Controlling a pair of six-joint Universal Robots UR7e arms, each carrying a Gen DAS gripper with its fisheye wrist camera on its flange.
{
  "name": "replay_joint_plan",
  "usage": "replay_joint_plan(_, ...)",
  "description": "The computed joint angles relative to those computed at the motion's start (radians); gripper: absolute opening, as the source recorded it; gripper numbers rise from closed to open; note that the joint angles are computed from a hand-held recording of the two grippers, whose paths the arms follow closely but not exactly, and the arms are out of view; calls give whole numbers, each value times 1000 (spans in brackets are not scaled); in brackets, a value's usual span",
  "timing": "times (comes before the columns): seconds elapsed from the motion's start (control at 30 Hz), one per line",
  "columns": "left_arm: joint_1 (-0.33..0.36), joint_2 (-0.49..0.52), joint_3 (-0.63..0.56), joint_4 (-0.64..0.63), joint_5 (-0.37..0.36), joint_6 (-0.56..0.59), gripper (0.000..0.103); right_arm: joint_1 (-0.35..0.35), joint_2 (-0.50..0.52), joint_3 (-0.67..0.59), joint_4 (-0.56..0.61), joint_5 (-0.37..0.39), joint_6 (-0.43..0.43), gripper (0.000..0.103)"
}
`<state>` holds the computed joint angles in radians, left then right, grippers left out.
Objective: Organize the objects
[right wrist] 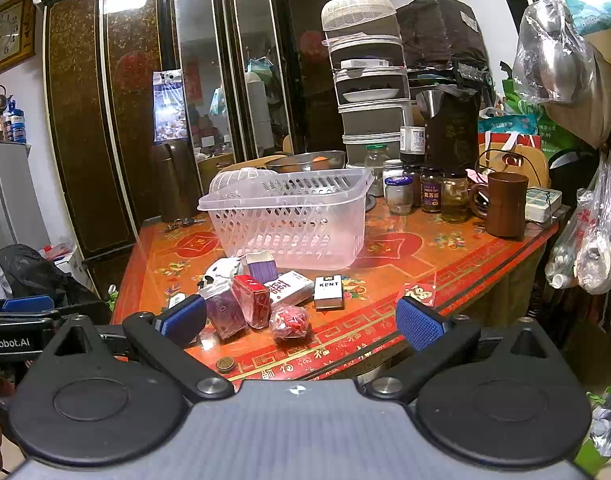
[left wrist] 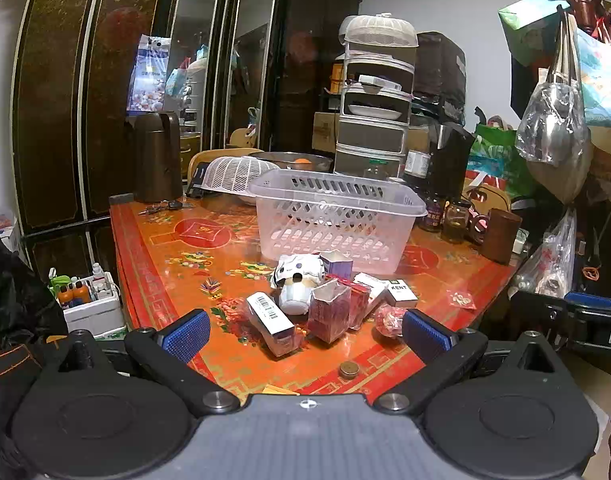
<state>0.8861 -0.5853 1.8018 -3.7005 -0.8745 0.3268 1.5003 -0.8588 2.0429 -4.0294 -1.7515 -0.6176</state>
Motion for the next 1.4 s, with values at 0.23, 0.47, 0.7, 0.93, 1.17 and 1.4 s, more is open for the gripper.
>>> replay_joint_plan(0.23,2,0,-1,5,1,-1,103,-6,-7,5,11,11,3,103)
replay_joint_plan(0.47,2,2,1,6,-1,-1,103,-7,-8,7,12,15,0,103)
replay_joint_plan(0.7,2,4,1,7,-1,-1,103,-8,-11,8,19,15,2,103)
replay_joint_plan(0.93,2,5,1,8,-2,-3,103,-10,-12,7,23,16,3,103)
replay_joint_plan(1.17,3,6,1,9,-5,-5,103,-11,-13,8,24,18,2,103)
replay_joint_plan(1.4,2,7,1,9,-3,-6,103,-10,-12,5,39,16,5,103)
